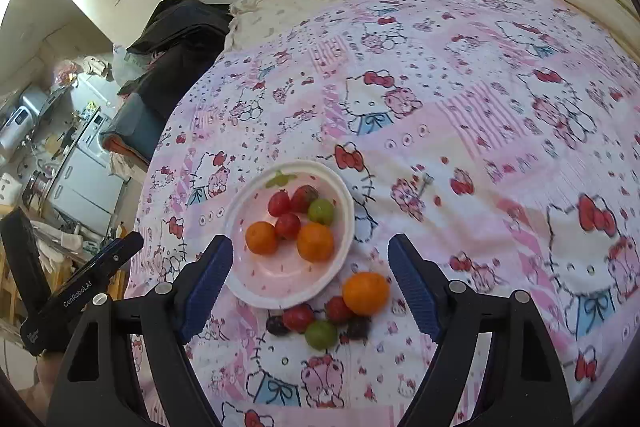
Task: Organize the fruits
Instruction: 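Withdraw both tools from the plate toward the remaining fruit, then grasp a dark plum with the left gripper while the right gripper grasps an orange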
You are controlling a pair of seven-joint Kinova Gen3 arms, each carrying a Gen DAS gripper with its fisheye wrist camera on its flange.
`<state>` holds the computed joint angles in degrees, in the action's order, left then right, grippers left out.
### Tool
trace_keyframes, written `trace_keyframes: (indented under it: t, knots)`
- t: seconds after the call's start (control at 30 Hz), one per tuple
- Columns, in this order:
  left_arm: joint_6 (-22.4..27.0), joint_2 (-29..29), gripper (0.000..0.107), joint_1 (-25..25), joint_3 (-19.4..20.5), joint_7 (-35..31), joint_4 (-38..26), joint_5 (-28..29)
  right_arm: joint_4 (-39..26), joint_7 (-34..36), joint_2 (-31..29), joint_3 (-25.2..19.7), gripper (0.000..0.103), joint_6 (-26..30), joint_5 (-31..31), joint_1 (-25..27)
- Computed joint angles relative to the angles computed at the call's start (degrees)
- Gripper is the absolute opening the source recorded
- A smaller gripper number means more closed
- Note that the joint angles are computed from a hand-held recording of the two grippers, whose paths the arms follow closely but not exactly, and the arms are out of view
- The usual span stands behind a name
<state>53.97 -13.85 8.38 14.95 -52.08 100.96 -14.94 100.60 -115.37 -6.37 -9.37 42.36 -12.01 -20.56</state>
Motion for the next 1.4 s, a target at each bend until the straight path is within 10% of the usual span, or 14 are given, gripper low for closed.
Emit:
trace_keyframes:
  t: [0.63,0.8,1.4]
  knots:
    - [4.0,4.4,0.068,5.5,-1.8,-7.9,3.6,10.4,3.7,-3.9,-2.3,1.0,0.083,4.9,-1.3,1.6]
    - [2.5,10.1,0.047,8.6,-1.3,-10.6,3.3,11.2,3.7,-3.9,-2.1,1.2,0.083,5.1,-1.7,2.0]
    - [-2.6,15.2,0.022,12.5,-3.8,-21.7,3.3,11.8,2.9,-2.3,-0.6,1.3,0.083,5.9,-2.5,2.1]
